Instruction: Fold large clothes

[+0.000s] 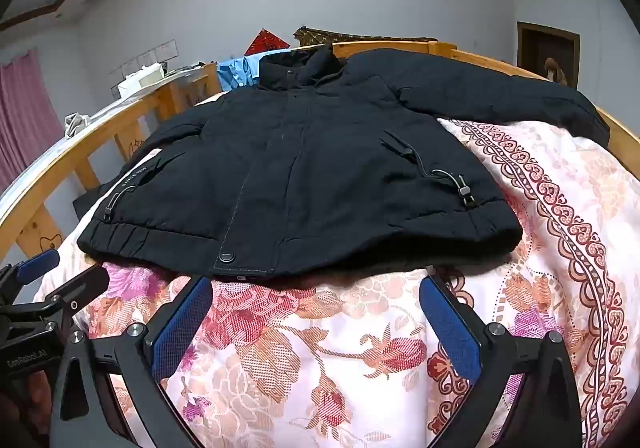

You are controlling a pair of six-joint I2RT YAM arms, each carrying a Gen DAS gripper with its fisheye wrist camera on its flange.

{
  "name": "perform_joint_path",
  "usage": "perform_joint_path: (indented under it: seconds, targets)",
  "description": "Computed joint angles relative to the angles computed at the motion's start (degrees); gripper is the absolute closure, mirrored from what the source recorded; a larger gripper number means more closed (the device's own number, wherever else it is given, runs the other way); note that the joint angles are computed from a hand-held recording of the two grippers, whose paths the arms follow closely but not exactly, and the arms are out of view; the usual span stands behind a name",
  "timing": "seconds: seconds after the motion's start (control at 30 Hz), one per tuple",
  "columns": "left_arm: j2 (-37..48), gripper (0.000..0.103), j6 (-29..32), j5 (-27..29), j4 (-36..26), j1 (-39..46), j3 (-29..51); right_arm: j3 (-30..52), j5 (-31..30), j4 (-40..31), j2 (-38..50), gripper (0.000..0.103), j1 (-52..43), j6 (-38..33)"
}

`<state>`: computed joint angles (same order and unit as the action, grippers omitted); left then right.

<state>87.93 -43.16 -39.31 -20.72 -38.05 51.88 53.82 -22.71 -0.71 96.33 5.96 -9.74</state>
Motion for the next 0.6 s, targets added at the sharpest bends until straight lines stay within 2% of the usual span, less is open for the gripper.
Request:
perform_joint_path:
  seconds: [0.6]
  targets:
    - [-0.2,0.002,0.6,0.7,0.5,0.6,-0.4,0.0,-0.2,0.0,0.1,0.000,-0.1,0.0]
